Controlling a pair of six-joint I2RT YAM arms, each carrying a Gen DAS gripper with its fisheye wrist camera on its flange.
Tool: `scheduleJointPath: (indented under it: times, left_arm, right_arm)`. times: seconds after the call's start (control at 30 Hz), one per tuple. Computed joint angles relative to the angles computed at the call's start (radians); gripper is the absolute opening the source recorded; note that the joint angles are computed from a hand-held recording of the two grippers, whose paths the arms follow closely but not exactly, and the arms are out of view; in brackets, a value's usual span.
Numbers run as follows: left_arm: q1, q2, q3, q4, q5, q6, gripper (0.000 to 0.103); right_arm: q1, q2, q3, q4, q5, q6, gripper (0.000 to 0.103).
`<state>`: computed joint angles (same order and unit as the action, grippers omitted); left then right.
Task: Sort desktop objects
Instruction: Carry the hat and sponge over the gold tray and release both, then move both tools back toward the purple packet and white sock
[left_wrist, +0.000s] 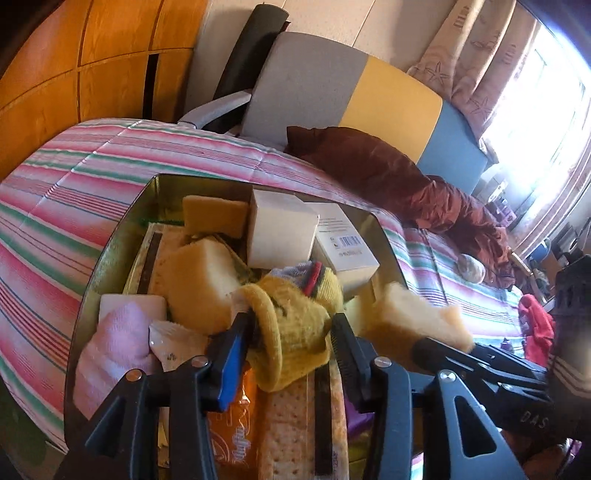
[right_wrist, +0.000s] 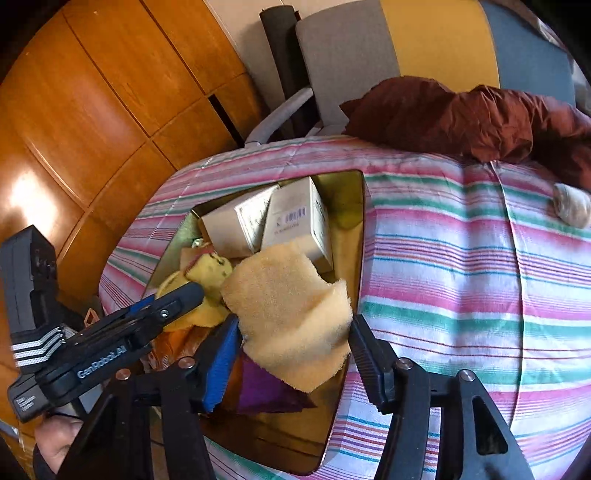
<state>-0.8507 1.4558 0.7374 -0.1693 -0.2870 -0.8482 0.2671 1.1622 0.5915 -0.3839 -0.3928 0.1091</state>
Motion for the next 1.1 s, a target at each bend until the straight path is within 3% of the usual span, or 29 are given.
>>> scheduleJointPath:
  times: [0.2,0.5,0.63,0.87,1.1]
  left_arm:
    - [-0.034,0.018,-0.006,0.091,0.050,0.052,0.043]
    - [-0.042,-0.008,-0.031,0.080,0.047,0.018,0.044]
    - [-0.071,-0.046,-0.026,0.013,-0.022,-0.006,0.045]
    - [-0.168,-0.066,0.067,-0.200,-0.216,-0.061,0.045]
    - [-0.258,-0.035,0.165,-0.313,-0.351,-0.056,0.046]
  right_arm:
    - [0.004,-0.010,-0.017,0.010,-0.010,0.009,0.066]
    - [0.009,-0.089,-0.052,-0.028,0.019,-0.004,0.066]
    - [0.004,-0.118,-0.058,-0.047,0.029,-0.015,0.065]
    - [-0.013,-0.190,-0.075,-0.098,0.059,-0.041,0.066]
    - [-0.092,-0.250,-0.084,-0.156,0.043,-0.087,0.068]
